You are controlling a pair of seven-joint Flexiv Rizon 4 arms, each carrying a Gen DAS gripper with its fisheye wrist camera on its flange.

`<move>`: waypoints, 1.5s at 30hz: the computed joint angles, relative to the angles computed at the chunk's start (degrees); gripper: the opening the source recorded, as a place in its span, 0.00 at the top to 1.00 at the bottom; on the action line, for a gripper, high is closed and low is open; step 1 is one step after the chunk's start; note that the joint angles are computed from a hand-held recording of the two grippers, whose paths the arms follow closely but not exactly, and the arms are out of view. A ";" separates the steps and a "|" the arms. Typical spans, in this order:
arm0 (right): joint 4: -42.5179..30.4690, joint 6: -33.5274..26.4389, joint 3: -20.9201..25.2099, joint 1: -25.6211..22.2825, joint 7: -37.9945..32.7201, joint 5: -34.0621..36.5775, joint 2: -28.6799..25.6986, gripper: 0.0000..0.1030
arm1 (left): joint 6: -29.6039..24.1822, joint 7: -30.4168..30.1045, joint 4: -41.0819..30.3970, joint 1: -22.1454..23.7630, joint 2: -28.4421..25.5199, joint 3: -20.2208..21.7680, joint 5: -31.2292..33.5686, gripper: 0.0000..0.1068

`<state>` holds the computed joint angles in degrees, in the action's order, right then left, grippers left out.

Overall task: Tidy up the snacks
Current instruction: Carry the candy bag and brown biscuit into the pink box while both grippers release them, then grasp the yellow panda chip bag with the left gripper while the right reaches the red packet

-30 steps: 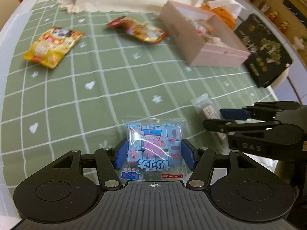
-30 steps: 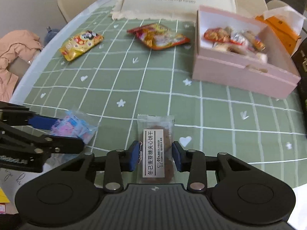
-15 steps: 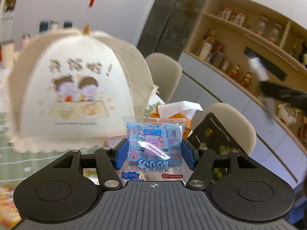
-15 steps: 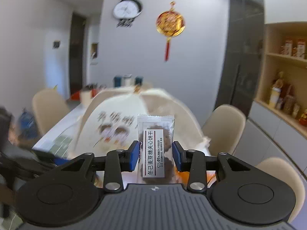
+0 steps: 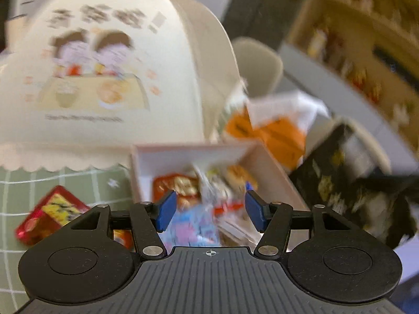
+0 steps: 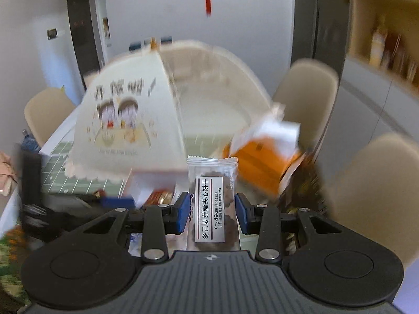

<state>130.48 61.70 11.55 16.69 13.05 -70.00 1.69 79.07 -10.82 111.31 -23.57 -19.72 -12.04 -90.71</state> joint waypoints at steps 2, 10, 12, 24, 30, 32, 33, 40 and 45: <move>-1.52 5.02 -1.74 -0.70 2.48 -2.06 -3.73 0.64 | 0.10 0.85 0.42 0.47 1.44 0.74 -2.49 0.41; -6.60 8.68 -3.99 2.38 -2.27 3.84 -11.80 0.59 | 0.81 0.06 5.90 4.54 4.90 5.21 0.66 0.41; -6.36 6.02 -3.18 4.06 -4.14 6.37 -10.88 0.59 | 1.33 0.08 5.58 6.84 4.16 6.06 1.15 0.41; -12.13 -4.10 0.74 14.53 -5.49 11.91 -13.02 0.44 | -7.50 -13.28 4.46 22.19 -1.05 9.50 23.54 0.41; -19.28 1.25 -2.04 16.47 -13.08 11.86 -19.60 0.34 | -6.92 -2.98 12.67 23.86 3.99 6.32 26.91 0.41; -24.12 1.82 -1.77 16.16 -22.67 17.49 -23.46 0.30 | -5.54 3.25 16.13 23.43 6.10 5.14 21.97 0.41; -27.56 1.57 -0.70 15.37 -29.44 22.18 -26.14 0.30 | -5.42 6.12 17.65 22.89 7.29 4.94 18.54 0.40; -52.54 -9.53 -1.70 15.24 -46.82 38.73 -43.38 0.30 | -11.49 2.93 23.85 20.06 14.64 10.47 10.49 0.42; -57.89 -11.37 -4.04 16.60 -50.07 44.35 -47.72 0.30 | -16.32 -1.74 27.27 20.42 18.92 13.82 11.16 0.42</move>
<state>72.59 50.33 7.51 33.29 -37.01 -25.65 -46.03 62.76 -12.57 138.58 -3.15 -0.80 1.77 -79.55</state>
